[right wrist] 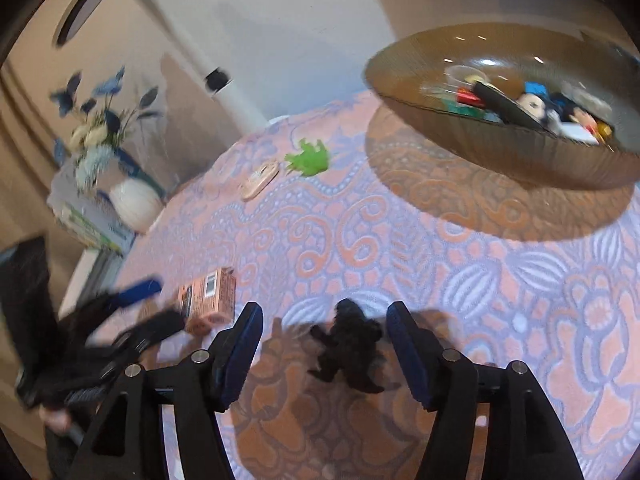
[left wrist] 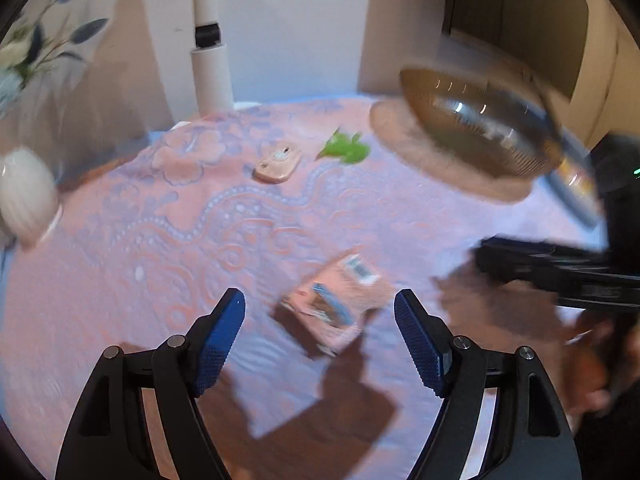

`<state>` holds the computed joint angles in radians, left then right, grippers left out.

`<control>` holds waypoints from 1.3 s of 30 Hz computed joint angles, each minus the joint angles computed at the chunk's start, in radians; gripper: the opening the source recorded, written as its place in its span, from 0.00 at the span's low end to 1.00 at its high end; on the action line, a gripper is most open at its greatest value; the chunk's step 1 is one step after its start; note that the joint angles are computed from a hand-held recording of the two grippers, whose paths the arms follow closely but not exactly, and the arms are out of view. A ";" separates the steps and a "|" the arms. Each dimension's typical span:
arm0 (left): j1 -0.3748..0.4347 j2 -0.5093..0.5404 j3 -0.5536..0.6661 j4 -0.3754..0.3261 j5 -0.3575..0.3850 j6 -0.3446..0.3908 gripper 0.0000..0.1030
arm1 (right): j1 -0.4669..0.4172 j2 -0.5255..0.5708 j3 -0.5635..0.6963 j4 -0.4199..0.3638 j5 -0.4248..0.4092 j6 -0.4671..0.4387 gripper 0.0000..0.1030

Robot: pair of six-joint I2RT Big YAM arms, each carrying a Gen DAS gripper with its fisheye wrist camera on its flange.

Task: Organize rigid objects
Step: 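Grasp the pink snack box with the left tool while the right tool grasps the black figure, then carry the pink box and black figure into the glass bowl and open both tools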

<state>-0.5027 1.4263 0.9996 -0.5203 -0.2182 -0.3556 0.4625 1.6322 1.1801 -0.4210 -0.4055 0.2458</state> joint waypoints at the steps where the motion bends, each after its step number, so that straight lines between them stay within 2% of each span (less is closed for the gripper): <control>1: 0.023 0.023 0.010 -0.004 0.067 0.036 0.74 | 0.008 0.002 0.006 -0.014 -0.005 -0.026 0.65; 2: 0.042 0.046 0.020 -0.004 0.134 0.066 0.74 | 0.016 0.004 0.012 -0.030 -0.006 -0.054 0.69; 3: 0.048 0.059 0.024 0.003 0.145 0.074 0.74 | 0.029 0.001 0.013 -0.036 0.017 -0.076 0.71; 4: 0.044 0.065 0.021 0.029 0.121 0.086 0.74 | 0.039 -0.001 0.011 -0.035 0.044 -0.084 0.72; 6: 0.028 0.077 0.037 0.014 0.086 0.098 0.73 | 0.058 0.000 0.014 -0.044 0.098 -0.100 0.72; 7: 0.020 0.083 0.045 0.008 0.070 0.103 0.68 | 0.064 0.000 0.015 -0.046 0.116 -0.105 0.72; 8: 0.009 0.083 0.049 0.002 0.052 0.104 0.58 | 0.067 0.001 0.016 -0.046 0.125 -0.106 0.72; 10: -0.009 0.081 0.058 -0.011 0.042 0.088 0.51 | 0.071 0.004 0.019 -0.047 0.135 -0.110 0.72; 11: -0.016 0.082 0.065 -0.028 0.035 0.058 0.49 | 0.070 0.004 0.020 -0.048 0.132 -0.110 0.72; 13: -0.027 0.080 0.069 -0.039 0.022 0.000 0.49 | 0.065 0.003 0.019 -0.047 0.116 -0.102 0.72; 16: -0.034 0.056 0.037 -0.007 0.050 -0.053 0.49 | 0.051 0.008 0.024 -0.049 0.079 -0.092 0.73; 19: -0.045 0.054 0.034 -0.005 0.043 -0.056 0.53 | 0.045 0.005 0.020 -0.048 0.065 -0.085 0.74; 22: -0.042 0.071 0.050 -0.006 0.035 -0.070 0.57 | 0.051 -0.006 0.011 -0.053 0.095 -0.076 0.74; 25: -0.051 0.091 0.064 -0.005 -0.008 -0.057 0.62 | 0.044 -0.017 -0.002 -0.052 0.087 -0.061 0.75; 27: -0.058 0.101 0.073 -0.006 -0.033 -0.045 0.62 | 0.040 -0.024 -0.012 -0.046 0.082 -0.058 0.75; 28: -0.063 0.103 0.075 -0.005 -0.045 -0.042 0.57 | 0.041 -0.027 -0.014 -0.044 0.088 -0.059 0.75; 29: -0.064 0.102 0.073 0.000 -0.045 -0.037 0.48 | 0.044 -0.029 -0.016 -0.043 0.098 -0.062 0.74; 30: -0.066 0.098 0.068 0.006 -0.046 -0.033 0.42 | 0.048 -0.030 -0.017 -0.042 0.110 -0.065 0.74; 31: -0.068 0.095 0.064 0.010 -0.049 -0.029 0.38 | 0.052 -0.031 -0.017 -0.045 0.123 -0.071 0.70; 33: -0.076 0.092 0.061 0.009 -0.063 -0.029 0.38 | 0.059 -0.033 -0.017 -0.047 0.127 -0.091 0.43; 36: -0.081 0.084 0.053 0.016 -0.073 -0.027 0.37 | 0.080 -0.031 -0.012 -0.060 0.191 -0.106 0.31; 39: -0.082 0.073 0.040 0.024 -0.083 -0.039 0.37 | 0.094 -0.037 -0.018 -0.053 0.225 -0.124 0.28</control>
